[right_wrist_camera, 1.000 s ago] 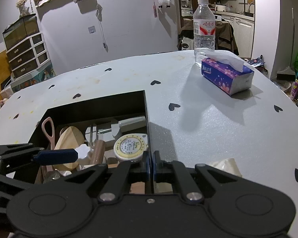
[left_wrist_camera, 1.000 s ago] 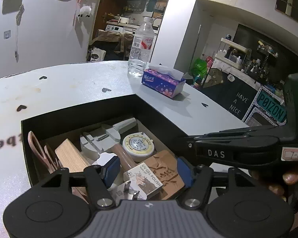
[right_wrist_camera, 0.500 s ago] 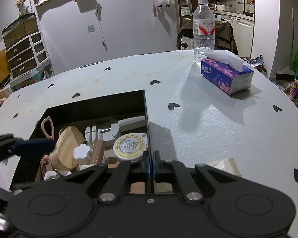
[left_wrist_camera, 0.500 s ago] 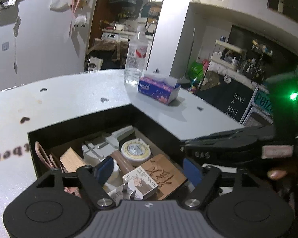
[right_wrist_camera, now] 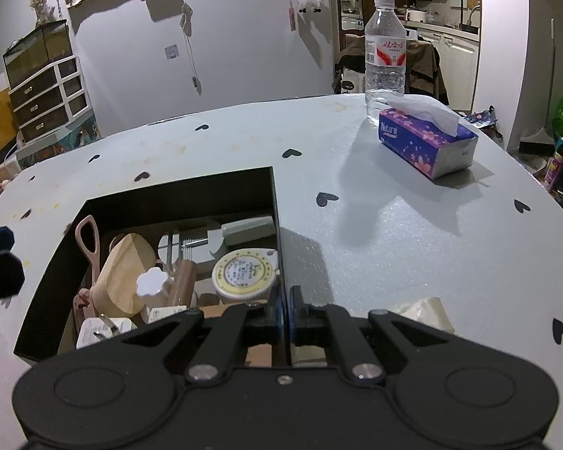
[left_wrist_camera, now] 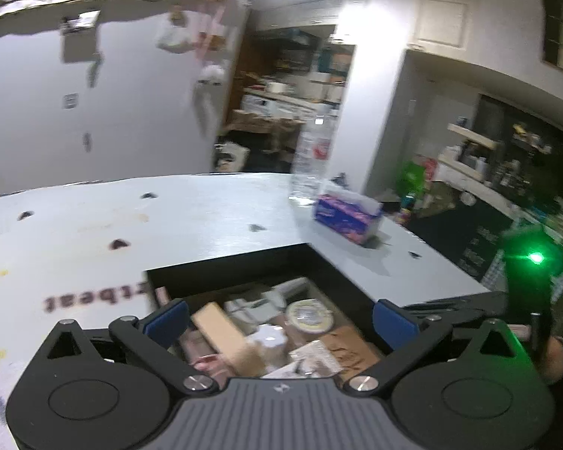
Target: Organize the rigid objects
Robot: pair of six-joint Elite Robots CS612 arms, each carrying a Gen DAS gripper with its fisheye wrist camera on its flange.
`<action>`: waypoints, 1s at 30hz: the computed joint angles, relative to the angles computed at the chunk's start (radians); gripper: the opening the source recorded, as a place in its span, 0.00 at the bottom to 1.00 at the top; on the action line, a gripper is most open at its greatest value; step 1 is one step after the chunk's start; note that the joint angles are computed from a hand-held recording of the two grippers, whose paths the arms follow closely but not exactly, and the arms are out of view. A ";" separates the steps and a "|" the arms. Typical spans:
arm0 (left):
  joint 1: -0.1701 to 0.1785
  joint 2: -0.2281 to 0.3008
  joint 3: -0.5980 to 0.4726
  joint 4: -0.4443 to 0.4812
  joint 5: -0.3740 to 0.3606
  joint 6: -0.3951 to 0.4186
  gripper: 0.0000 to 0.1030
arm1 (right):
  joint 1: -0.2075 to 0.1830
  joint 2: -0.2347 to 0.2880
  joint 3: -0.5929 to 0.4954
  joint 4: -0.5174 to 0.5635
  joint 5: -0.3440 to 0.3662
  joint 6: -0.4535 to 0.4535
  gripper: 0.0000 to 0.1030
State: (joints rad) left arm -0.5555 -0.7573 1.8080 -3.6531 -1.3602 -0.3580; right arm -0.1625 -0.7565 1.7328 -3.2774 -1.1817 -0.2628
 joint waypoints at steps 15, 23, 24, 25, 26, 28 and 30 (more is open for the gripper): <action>-0.057 -0.036 0.089 -0.040 0.245 -0.097 1.00 | -0.051 -0.044 0.163 -0.425 0.148 0.039 0.77; -0.110 -0.049 0.171 -0.119 0.339 -0.109 1.00 | -0.076 -0.054 0.250 -0.545 0.146 0.041 0.98; -0.119 -0.050 0.180 -0.124 0.356 -0.112 1.00 | -0.078 -0.054 0.259 -0.562 0.143 0.040 0.98; -0.127 -0.050 0.188 -0.129 0.375 -0.115 1.00 | -0.081 -0.055 0.268 -0.578 0.143 0.036 0.99; -0.136 -0.052 0.198 -0.134 0.393 -0.121 1.00 | -0.085 -0.056 0.277 -0.593 0.147 0.035 0.99; -0.154 -0.056 0.218 -0.136 0.432 -0.139 1.00 | -0.092 -0.059 0.294 -0.628 0.151 0.039 0.99; -0.169 -0.058 0.232 -0.143 0.461 -0.150 1.00 | -0.099 -0.061 0.310 -0.661 0.156 0.042 0.99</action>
